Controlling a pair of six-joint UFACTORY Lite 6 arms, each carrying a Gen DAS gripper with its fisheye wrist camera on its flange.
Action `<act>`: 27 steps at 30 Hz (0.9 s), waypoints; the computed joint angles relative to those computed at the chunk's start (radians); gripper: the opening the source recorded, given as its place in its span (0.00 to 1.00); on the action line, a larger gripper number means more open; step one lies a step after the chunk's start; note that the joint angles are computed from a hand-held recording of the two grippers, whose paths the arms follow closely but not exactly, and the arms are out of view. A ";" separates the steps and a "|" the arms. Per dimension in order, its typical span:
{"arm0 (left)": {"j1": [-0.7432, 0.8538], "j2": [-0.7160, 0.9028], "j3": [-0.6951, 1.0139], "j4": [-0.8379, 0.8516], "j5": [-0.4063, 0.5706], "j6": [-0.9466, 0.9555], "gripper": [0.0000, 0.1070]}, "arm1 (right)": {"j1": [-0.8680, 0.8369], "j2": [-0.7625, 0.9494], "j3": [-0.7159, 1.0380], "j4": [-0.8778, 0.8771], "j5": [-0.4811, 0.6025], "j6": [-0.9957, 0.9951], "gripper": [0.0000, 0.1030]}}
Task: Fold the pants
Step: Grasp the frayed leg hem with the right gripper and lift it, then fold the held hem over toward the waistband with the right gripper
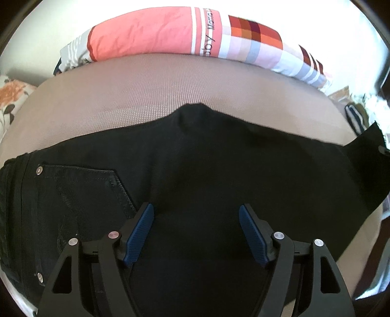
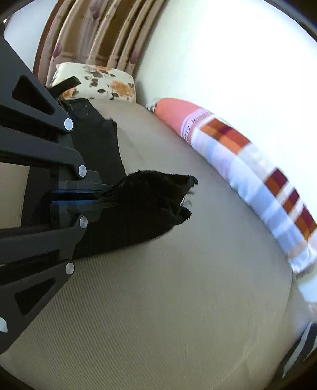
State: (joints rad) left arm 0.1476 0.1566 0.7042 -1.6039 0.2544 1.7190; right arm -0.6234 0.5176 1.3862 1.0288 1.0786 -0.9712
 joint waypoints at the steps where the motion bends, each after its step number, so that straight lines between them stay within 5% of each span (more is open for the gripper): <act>1: 0.013 -0.021 -0.013 -0.008 0.015 0.010 0.68 | 0.034 -0.026 -0.019 0.010 -0.013 0.015 0.05; 13: 0.227 -0.203 -0.111 0.102 0.213 -0.005 0.68 | 0.524 -0.044 -0.002 0.056 -0.193 0.182 0.05; 27: 0.442 -0.239 -0.133 0.206 0.419 0.017 0.68 | 0.964 0.325 0.366 -0.179 -0.389 0.504 0.05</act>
State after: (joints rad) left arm 0.5894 -0.0822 0.5715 -1.3974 0.6729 1.7359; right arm 0.3402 0.8427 1.7517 0.8498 0.6892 -0.4669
